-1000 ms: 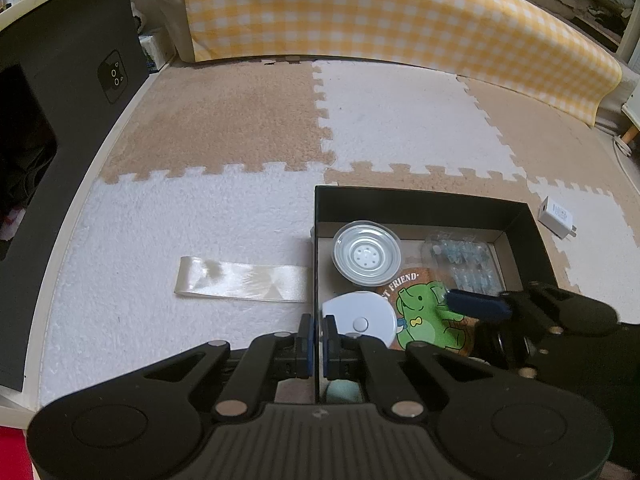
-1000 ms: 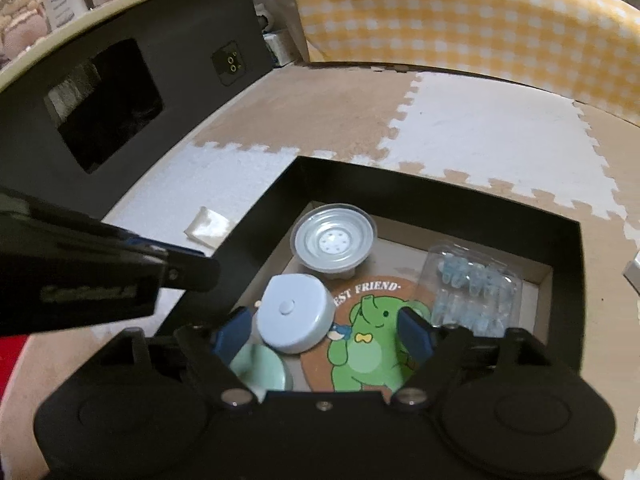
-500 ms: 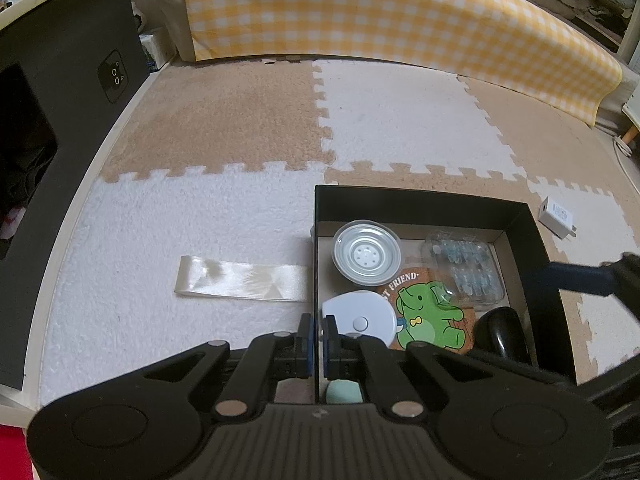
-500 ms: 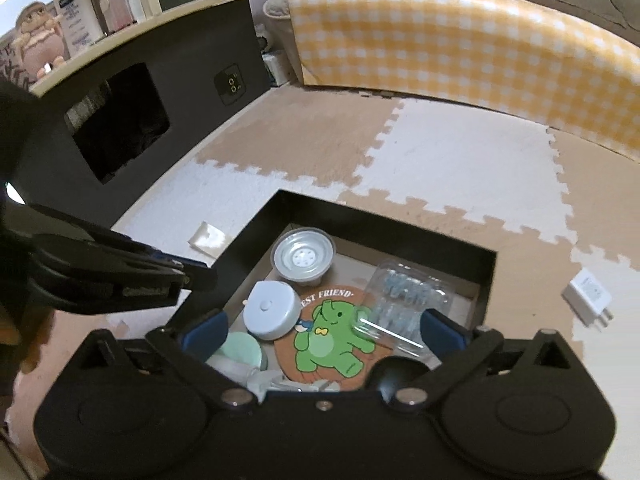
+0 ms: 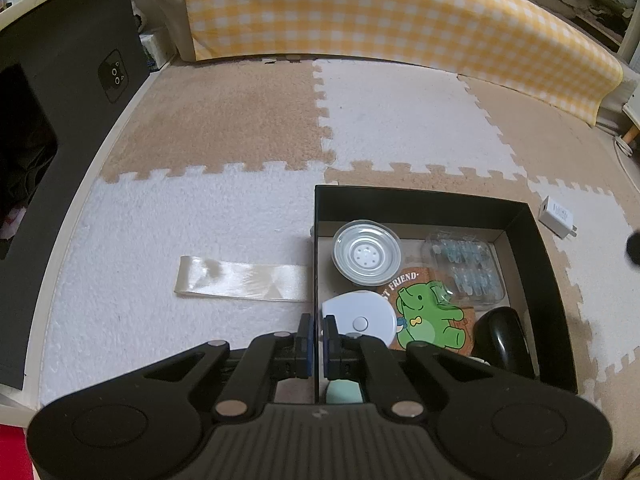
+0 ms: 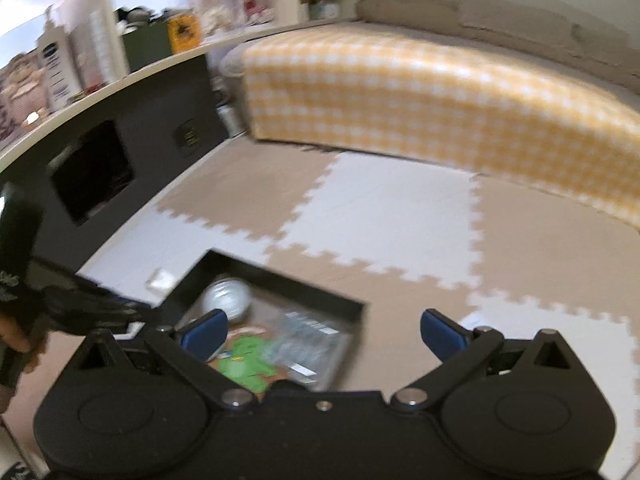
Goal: Organize rigid objects
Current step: 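Move the right gripper to the white plug charger and grasp it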
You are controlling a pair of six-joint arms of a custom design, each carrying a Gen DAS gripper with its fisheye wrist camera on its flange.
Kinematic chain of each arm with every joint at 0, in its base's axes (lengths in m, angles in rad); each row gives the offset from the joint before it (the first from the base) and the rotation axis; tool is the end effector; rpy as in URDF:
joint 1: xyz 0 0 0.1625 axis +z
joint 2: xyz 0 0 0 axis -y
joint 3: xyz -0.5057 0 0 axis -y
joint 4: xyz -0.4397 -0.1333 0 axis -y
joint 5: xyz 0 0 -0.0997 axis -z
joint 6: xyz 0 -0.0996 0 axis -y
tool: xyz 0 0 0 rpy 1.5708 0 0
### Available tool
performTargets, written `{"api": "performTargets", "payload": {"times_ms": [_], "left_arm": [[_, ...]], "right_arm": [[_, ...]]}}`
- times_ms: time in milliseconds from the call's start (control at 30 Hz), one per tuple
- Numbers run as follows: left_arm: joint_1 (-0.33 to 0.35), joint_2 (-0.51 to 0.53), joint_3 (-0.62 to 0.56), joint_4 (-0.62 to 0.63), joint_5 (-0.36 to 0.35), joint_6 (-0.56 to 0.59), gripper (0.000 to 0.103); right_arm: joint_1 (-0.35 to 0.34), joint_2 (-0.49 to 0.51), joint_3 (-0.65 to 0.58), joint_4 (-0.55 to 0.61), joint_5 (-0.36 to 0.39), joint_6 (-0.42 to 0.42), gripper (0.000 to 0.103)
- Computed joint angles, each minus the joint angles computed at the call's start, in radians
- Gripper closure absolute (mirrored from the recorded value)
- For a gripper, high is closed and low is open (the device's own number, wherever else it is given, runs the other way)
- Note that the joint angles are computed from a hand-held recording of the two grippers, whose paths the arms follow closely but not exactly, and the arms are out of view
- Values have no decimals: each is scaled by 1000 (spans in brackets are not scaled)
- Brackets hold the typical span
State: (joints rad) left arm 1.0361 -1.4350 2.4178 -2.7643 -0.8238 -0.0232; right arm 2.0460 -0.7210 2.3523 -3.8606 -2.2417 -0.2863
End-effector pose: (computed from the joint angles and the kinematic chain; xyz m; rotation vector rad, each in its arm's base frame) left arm -0.0437 -0.4682 0.2471 0.5176 2.3777 -0.5095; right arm 0.2830 -0.3940 0.0567 0.6250 -2.3287 0.8932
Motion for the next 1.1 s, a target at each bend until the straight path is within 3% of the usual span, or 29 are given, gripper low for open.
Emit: {"api": "performTargets", "payload": {"times_ms": [233, 367, 500, 800, 1100], "left_arm": [[-1, 2, 0, 1, 5, 3, 99], [-2, 2, -1, 3, 6, 4, 99], [-2, 2, -1, 2, 6, 4, 99], [-2, 2, -1, 3, 7, 4, 99], [-3, 1, -1, 8, 8, 4, 99]], "right_arm": [[-87, -28, 26, -108, -66, -20, 0], [-156, -22, 44, -208, -66, -44, 0], [-220, -17, 45, -244, -72, -14, 0], [-346, -12, 43, -238, 32, 212, 0], [-405, -14, 49, -184, 188, 423, 0]]}}
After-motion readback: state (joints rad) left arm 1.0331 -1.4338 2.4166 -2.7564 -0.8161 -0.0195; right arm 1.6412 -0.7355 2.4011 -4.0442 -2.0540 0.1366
